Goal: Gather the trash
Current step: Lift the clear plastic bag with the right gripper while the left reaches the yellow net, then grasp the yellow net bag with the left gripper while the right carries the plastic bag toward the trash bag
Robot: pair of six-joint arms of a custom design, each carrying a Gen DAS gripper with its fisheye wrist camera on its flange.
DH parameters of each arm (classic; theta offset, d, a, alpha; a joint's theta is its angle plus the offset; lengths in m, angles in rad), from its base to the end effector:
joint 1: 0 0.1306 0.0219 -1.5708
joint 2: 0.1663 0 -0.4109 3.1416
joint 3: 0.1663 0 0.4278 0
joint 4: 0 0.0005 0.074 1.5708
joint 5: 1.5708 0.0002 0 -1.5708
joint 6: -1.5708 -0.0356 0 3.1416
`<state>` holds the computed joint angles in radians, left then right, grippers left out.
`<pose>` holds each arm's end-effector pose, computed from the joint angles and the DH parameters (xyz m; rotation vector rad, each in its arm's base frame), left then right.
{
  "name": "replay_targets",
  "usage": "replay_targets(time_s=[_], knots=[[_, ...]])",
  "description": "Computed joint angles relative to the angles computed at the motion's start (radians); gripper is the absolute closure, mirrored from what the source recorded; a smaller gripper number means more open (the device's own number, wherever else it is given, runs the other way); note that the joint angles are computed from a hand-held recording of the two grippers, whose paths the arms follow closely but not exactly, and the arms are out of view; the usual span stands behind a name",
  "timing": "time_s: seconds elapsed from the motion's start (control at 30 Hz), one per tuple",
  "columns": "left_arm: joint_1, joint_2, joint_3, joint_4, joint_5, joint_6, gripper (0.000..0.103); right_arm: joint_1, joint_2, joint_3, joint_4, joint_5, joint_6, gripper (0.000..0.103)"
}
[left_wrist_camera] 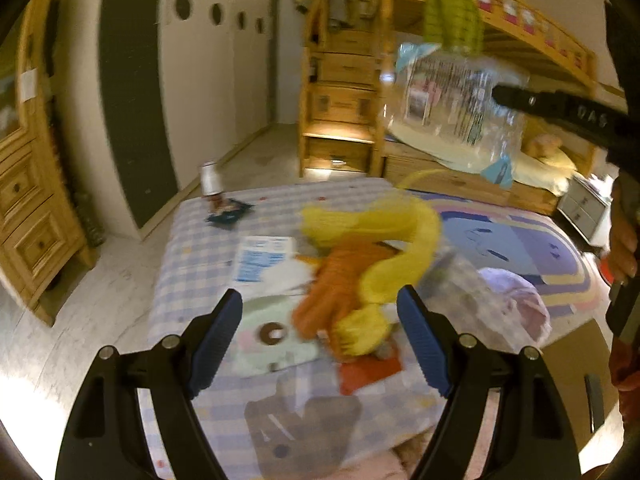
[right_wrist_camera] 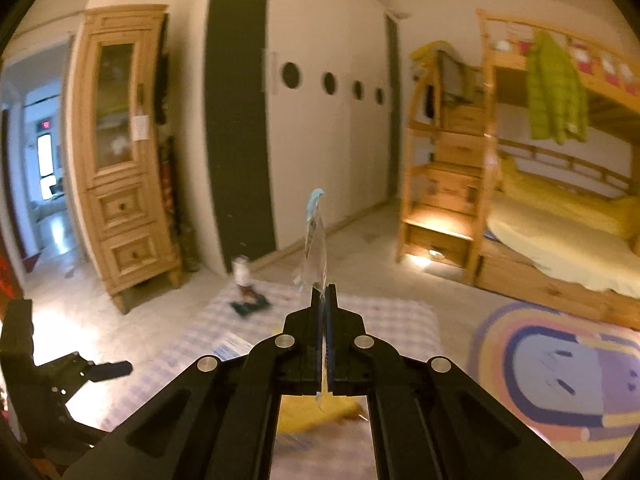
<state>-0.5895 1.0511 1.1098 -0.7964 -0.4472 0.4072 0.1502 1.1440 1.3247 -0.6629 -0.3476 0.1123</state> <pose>0.3284 -0.2017 0.4697 -0.0203 2.2224 -0.0260 0.4254 0.0761 0.5545 -0.4799 1.9857 0.3799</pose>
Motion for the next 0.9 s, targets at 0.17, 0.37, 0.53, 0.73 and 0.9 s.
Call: replay_targets(time_s=[0.17,0.37,0.53,0.73,0.9], knots=[[-0.041,0.047,0.03,0.043,0.019,-0.049,0.025,-0.063,-0.033,-0.058,-0.05,0.017,0.043,0.102],[-0.042,0.139,0.103,0.051,0.02,-0.086,0.013,-0.13,-0.053,-0.107,-0.069,-0.03,0.029,0.102],[-0.045,0.233,0.187,-0.01,-0.001,-0.005,0.027,-0.152,-0.059,-0.131,-0.071,-0.046,0.019,0.102],[-0.044,0.294,0.228,-0.042,-0.029,0.012,0.071,-0.173,-0.069,-0.153,-0.078,-0.06,0.02,0.102],[-0.049,0.289,0.229,-0.004,-0.013,-0.096,0.099,-0.192,-0.084,-0.169,-0.068,-0.066,0.015,0.102]])
